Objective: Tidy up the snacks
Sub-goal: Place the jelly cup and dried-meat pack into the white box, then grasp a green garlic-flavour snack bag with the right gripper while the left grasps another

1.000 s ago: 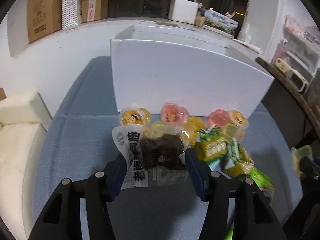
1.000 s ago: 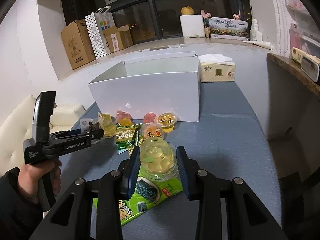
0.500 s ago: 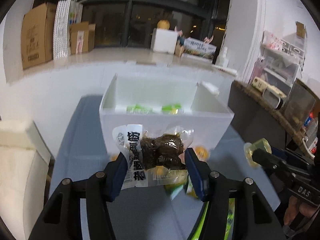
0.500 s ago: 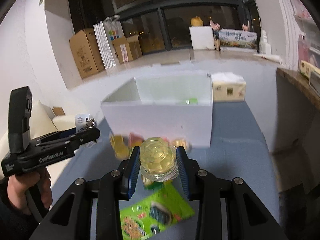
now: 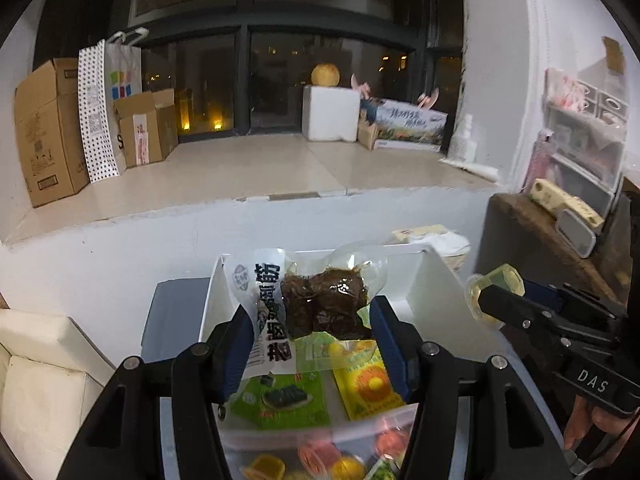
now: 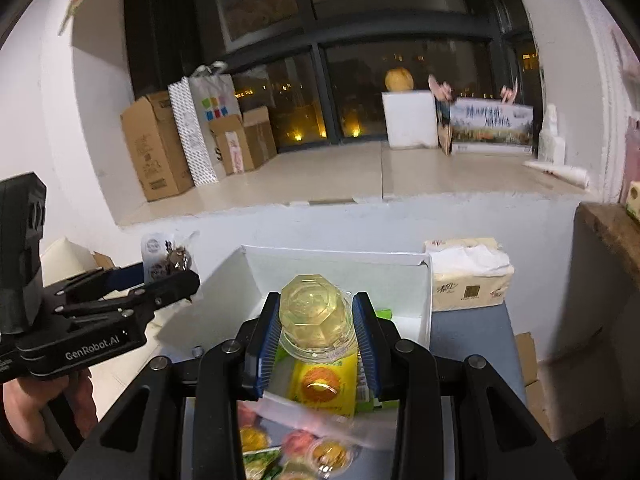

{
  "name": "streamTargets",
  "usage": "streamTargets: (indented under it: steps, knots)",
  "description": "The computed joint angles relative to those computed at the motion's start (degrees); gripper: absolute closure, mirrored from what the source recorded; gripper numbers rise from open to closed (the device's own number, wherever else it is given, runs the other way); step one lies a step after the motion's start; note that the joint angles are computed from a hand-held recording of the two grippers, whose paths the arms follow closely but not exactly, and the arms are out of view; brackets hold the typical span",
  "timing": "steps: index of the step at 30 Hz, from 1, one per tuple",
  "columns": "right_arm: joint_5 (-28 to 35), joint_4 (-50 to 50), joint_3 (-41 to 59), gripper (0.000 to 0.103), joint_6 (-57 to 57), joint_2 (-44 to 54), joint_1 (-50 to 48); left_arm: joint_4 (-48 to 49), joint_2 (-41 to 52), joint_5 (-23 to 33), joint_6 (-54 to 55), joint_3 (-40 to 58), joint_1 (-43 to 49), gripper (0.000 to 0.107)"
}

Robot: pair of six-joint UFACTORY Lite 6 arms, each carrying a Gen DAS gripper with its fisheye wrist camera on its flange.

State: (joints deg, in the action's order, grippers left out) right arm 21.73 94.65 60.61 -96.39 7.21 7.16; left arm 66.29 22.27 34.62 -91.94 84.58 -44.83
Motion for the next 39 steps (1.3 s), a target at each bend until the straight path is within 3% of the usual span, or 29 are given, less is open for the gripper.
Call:
streamTargets:
  steps: [2, 3, 4, 5, 7, 12, 14, 18, 28, 33, 39]
  knots:
    - [-1.0, -2.0, 3.4, 0.063, 2.4, 4.4, -0.1, -2.0, 3.8, -1.4, 1.9, 2.4, 2.0, 0.042]
    - [-1.3, -6.1, 6.3, 0.063, 6.7, 7.6, -0.1, -3.6, 5.3, -1.5, 3.2, 3.6, 2.6, 0.031]
    - [-2.3, -9.3, 8.3, 0.048, 10.1, 9.9, 0.1, -6.0, 6.7, -2.3, 4.6, 4.2, 3.5, 0.010]
    - [-2.3, -10.1, 9.0, 0.021, 11.2, 10.9, -0.3, -6.1, 7.0, -3.3, 3.6, 3.0, 4.0, 0.004]
    - [1.2, -5.0, 7.4, 0.011, 6.2, 10.3, -2.4, -1.8, 5.8, -4.3, -2.4, -1.0, 3.9, 0.004]
    - [2.2, 1.9, 0.6, 0.008, -0.9, 4.5, -5.2, 0.1, 3.6, -4.4, -6.7, -6.2, 3.9, 0.004]
    - [3.0, 3.3, -2.1, 0.000, -2.6, 1.6, -5.8, 1.9, 1.6, -3.9, -9.1, -8.7, 3.2, 0.004]
    - [4.4, 0.5, -9.2, 0.000, -1.4, -6.7, -6.8, 4.1, -3.7, -0.8, -12.4, -14.1, -0.4, 0.004]
    - [9.3, -13.1, -31.8, 0.000, 5.4, -30.1, -9.9, 5.2, -19.0, 14.6, -30.0, -32.6, -24.3, 0.004]
    - [9.7, -14.0, -48.0, 0.000, 2.3, -44.6, -10.8, 0.9, -18.1, 21.1, -39.3, -35.7, -37.7, 0.004]
    - [4.2, -9.0, -60.8, 0.000, -3.0, -50.4, -5.2, -5.9, -14.2, 27.4, -51.0, -36.1, -51.4, 0.004]
